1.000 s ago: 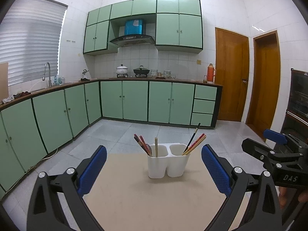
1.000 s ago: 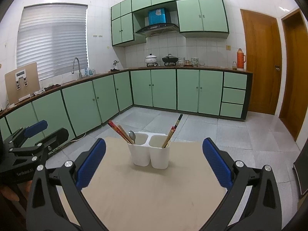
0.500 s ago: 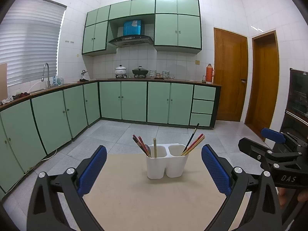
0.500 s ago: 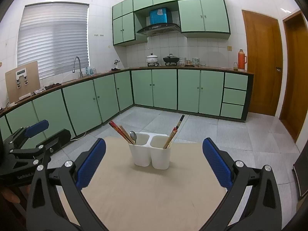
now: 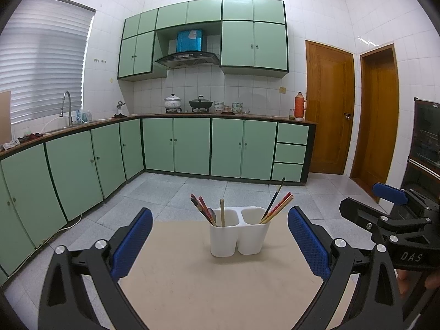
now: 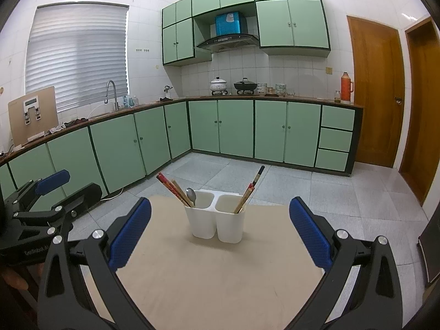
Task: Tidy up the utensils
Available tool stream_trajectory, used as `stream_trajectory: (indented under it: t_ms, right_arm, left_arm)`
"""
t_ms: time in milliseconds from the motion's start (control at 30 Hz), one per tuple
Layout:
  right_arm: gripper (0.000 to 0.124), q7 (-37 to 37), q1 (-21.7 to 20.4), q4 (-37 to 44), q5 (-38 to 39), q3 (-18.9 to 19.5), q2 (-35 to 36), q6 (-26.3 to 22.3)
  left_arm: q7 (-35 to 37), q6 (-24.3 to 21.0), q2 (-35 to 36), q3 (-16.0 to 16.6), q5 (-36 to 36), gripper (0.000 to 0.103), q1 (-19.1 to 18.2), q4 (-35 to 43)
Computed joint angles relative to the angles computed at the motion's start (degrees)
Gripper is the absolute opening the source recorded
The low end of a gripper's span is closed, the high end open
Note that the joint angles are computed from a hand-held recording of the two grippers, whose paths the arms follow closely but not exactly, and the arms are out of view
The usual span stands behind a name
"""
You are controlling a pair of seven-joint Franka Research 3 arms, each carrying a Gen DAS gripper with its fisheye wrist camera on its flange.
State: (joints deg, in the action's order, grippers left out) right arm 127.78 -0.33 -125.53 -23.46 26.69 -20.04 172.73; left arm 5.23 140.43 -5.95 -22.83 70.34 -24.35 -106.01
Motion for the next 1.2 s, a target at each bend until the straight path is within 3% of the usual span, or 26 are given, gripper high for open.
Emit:
stream_trajectory:
  t_ms: [1200]
  right_arm:
    - [0.098, 0.15, 0.95, 0.43, -0.35, -0.74, 0.23, -0.60]
  left_arm:
    - [0.18, -0.23, 0.10, 0.09, -0.01, 0.097, -0.13, 0.12]
